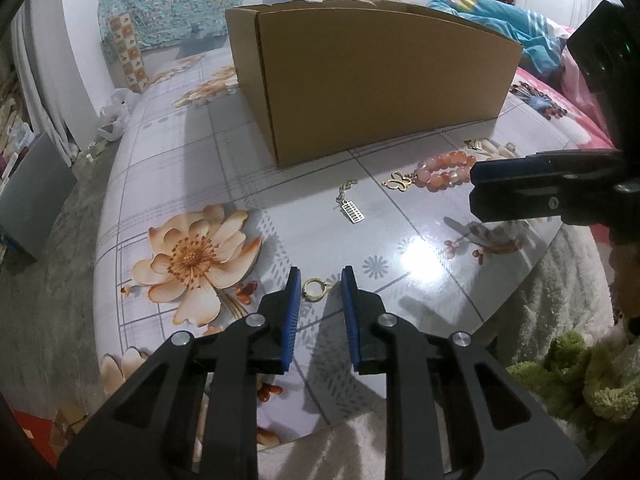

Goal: Organize jewelry

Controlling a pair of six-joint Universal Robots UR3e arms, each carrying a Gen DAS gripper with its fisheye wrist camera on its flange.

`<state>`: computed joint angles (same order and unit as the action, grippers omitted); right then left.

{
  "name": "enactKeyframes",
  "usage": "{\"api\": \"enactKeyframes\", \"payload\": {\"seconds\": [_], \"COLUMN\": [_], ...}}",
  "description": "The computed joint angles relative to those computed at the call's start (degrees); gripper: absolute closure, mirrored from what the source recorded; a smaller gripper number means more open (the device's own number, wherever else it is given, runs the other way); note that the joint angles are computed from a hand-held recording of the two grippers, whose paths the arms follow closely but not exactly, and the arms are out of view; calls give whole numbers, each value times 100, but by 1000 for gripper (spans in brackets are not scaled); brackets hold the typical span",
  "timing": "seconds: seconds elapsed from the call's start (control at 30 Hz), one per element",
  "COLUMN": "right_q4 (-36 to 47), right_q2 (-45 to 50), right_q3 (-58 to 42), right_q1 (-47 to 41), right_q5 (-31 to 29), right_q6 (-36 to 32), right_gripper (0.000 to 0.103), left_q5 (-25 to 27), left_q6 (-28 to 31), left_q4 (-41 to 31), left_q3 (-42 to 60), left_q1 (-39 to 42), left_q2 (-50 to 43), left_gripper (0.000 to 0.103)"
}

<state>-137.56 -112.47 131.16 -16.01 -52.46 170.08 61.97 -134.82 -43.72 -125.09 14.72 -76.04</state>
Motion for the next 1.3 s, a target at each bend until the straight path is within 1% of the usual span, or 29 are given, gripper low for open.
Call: {"api": "enactKeyframes", "payload": {"seconds": [0.03, 0.1, 0.3, 0.53, 0.67, 0.73, 0.8, 0.9, 1.0, 1.07, 1.13, 1.2, 1.23, 1.27, 1.3], "right_q4": [-3, -7, -41, -83, -355, -694, -1039, -1513, -1886, -1984, -1986, -1919, -1836, -1968, -1919], "right_q2": [-4, -9, -4, 48, 337, 646, 983, 1518, 2023, 2349, 2560, 2796, 2903, 2913, 2931], "right_q3": [6, 13, 20, -47, -222, -381, -536, -822, -1171, -1435, -1610, -1818, -1920, -1873, -1922], "right_q1": [5, 8, 10, 43, 264, 509, 769, 1204, 1679, 1959, 2132, 2363, 2451, 2483, 2514], "right_q5": [-9, -13, -30, -100, -219, -363, -541, -927, -1510, -1900, -2142, -2527, -2714, -2797, -2883], "right_q6": [7, 12, 9, 21, 90, 191, 310, 483, 593, 613, 607, 599, 597, 601, 559], "right_gripper": [53, 53, 53, 53, 53, 53, 57, 60, 65, 69, 73, 84, 86, 89, 96], "left_q5": [16, 10, 74, -78, -277, -386, -480, -599, -742, -774, -809, -841, -852, -862, -870], "left_q6": [-10, 3, 88, 7, -29, -104, -164, -211, -248, -289, -318, -337, -337, -340, -346], "left_q4": [40, 99, 377, 293, 245, 254, 277, 322, 344, 398, 427, 465, 482, 497, 517], "left_q3": [-5, -58, -220, -157, -101, -50, -1, 43, 72, 83, 122, 132, 116, 114, 117], "left_q1": [-20, -34, -101, -17, 195, 321, 432, 551, 659, 662, 664, 677, 687, 694, 700], "left_q2": [-11, 15, 77, 81, 128, 114, 81, 46, -27, -86, -162, -228, -235, -258, -291], "left_gripper": [85, 92, 92, 92, 92, 92, 92, 92, 92, 92, 92, 92, 92, 92, 92]}}
